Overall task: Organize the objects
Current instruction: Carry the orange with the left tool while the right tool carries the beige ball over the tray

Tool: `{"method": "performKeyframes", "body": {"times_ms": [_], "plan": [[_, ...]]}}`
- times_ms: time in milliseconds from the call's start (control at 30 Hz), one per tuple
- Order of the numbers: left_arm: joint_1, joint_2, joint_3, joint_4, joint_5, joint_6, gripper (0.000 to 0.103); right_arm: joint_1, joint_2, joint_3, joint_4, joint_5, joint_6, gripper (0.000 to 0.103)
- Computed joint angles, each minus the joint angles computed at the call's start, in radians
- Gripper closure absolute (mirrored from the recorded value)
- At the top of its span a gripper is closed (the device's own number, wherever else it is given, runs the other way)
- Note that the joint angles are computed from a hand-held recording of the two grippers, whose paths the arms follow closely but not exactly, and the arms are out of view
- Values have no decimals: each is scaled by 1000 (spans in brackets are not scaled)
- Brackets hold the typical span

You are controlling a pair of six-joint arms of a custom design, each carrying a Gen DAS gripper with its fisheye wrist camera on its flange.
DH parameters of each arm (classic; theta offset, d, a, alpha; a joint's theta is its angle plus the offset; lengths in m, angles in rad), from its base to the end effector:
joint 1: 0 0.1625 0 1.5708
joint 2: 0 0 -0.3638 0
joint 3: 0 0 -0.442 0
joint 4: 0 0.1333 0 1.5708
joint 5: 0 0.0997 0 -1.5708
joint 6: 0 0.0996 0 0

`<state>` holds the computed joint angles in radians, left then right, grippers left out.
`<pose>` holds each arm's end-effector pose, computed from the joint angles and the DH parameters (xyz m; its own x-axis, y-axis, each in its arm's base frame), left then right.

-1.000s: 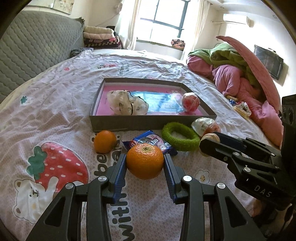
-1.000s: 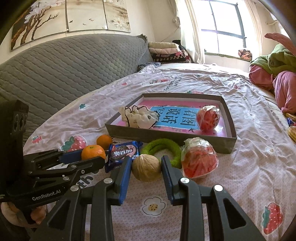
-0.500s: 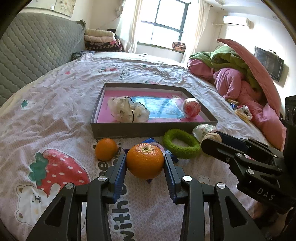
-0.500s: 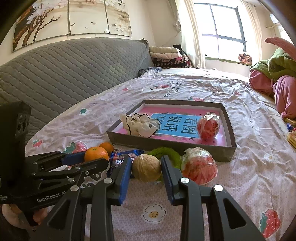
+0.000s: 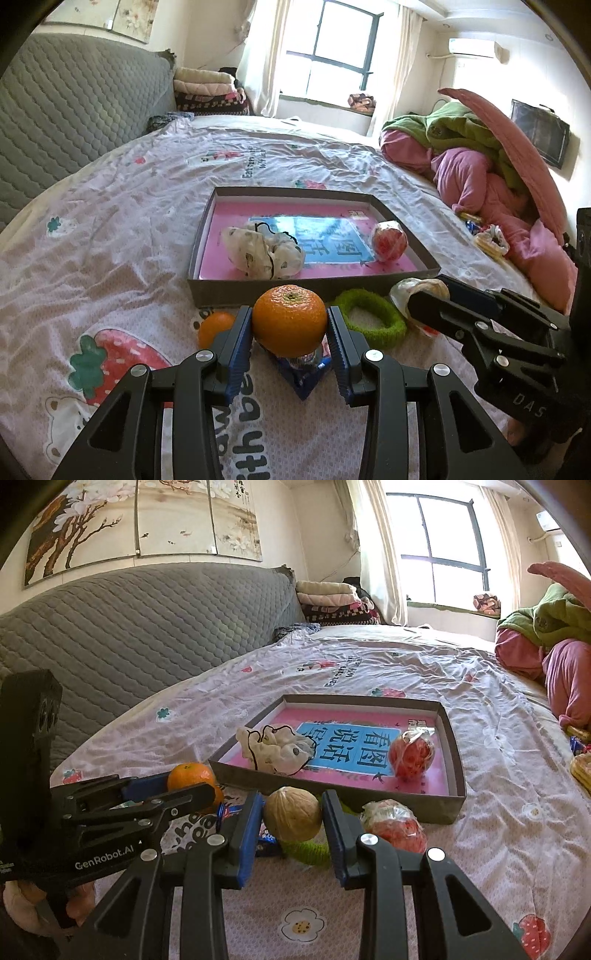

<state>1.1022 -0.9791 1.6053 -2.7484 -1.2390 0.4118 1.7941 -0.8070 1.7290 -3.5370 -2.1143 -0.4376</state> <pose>-0.1661 -0.6952 0.1774 -0.6897 0.5560 -0.4640 0.7210 0.5865 -0.3690 0.2220 -0.6084 0.1164 -0.7985 0.0155 0.6018 -0.4965 0.5484 -0.6729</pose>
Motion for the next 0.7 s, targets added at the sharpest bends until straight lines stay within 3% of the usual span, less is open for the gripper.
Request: {"method": "performKeyframes", "body": {"times_ms": [700], "plan": [[5,54,-54,-4,-12,32,62,-21,8,-21,-7,21,-14,69]]}}
